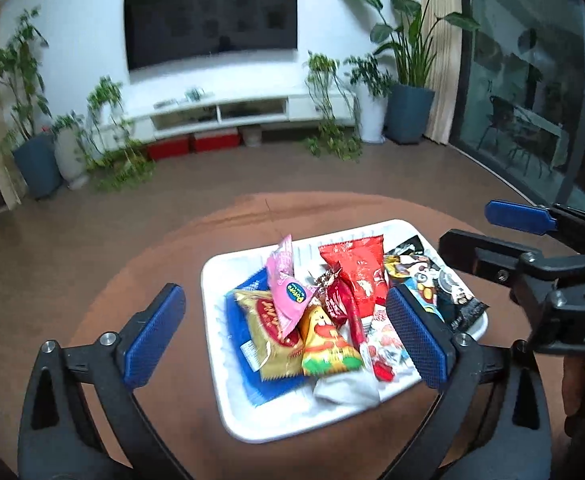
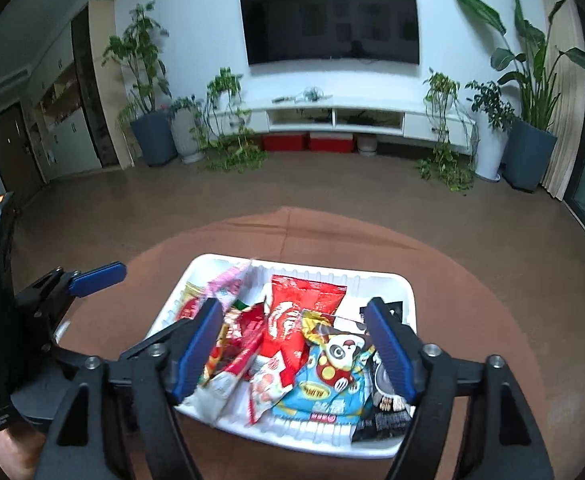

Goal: Organize snacks

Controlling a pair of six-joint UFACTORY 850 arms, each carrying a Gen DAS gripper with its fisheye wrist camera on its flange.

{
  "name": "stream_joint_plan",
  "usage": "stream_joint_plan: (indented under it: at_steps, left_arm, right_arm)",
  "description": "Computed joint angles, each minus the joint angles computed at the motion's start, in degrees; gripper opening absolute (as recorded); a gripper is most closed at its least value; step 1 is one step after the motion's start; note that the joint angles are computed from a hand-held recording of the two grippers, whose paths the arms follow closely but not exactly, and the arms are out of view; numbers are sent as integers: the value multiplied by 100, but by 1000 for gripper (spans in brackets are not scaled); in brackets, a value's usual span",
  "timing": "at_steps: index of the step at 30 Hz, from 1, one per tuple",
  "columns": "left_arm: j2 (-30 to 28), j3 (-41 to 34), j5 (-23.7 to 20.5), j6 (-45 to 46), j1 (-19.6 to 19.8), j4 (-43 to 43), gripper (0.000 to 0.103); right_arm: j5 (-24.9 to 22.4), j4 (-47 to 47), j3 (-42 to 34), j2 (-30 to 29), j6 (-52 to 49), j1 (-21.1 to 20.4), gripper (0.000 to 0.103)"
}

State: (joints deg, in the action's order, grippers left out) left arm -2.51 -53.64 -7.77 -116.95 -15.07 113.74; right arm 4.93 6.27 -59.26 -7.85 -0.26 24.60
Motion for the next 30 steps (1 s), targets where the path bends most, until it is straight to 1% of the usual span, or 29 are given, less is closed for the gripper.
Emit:
stream_joint_plan:
  at_steps: [1,2,3,5,6,7,8,9,10,12,14,15,16,18,19,21,24,25,26,27,30]
  left_arm:
    - [168,111,-280,356,-125,-378,102]
    - [372,299,-784,471,-322,-555,102]
    - [603,518,-1384,442,-562,-644,102]
    - [1011,869,-2583,767,-1050,-1195,103]
    - [1169,1022,-3183,897,-1283,-1468,103]
    - [1182,1023,-3689,942,-1507,-1630,103]
    - [1389,1184,-3956,917,-1747,-1688,103]
    - [1547,1278,-3983,930,-1887,-1765,103]
    - [1746,1372,-3805,987,-1928,-1846,103]
    - [2087,1546,-3943,1091,-2215,-2115,103]
    - [2331,1648,-4101,1286,-2490,-2455,103]
    - [2474,1702,-4120,1400,-2637,-2691,103]
    - [2555,1722,-4091,1474,-2722,-2879,103]
    - [2823,1817,-4027,1711,-2966,-3454,103]
    - [2951,1908,-4083,1734,-3075,-3598,103]
    - [3179,2080,-4334,1716,-3430,-3902,103]
    - [3367,2260,-4655,1723,-3907,-4365,103]
    - [3440,2330,-4734,1674,-4067,-4479,103]
    - [3507,2395,-4792,1621,-4188,-4573,103]
    - [3612,2494,-4751,1623,-4177,-4638,103]
    - [3767,2648,-4663,1539,-4268,-4891,103]
  right_arm:
    - [134,-219,159,145,277,6,86]
    - [291,-378,333,306,499,1,86]
    - [514,-310,559,507,515,0,89]
    - [999,217,1007,909,193,33,93]
    - [1369,702,1301,1174,-136,82,98]
    - [1696,1071,1538,1393,-378,137,103]
    - [2221,1485,1881,1698,-626,238,103]
    - [2506,1809,2050,1872,-873,332,103]
    - [2799,2184,2246,2085,-1193,453,103]
    - [3180,2823,2514,2414,-1876,697,103]
    - [3469,3295,2753,2726,-2516,958,103]
    - [3613,3556,2872,2890,-2818,1127,103]
    - [3658,3650,2984,3044,-2922,1188,103]
    - [3577,3927,3188,3348,-3144,1365,103]
    - [3530,4219,3246,3448,-3389,1475,103]
    - [3305,4938,3347,3621,-3918,1663,103]
    - [2801,5418,3489,3785,-4105,1719,103]
    - [2705,5535,3536,3809,-4148,1741,103]
    - [2661,5608,3599,3841,-4153,1771,103]
    - [2682,5677,3667,3868,-4148,1826,103]
    - [2939,6039,3845,3930,-4298,2096,103]
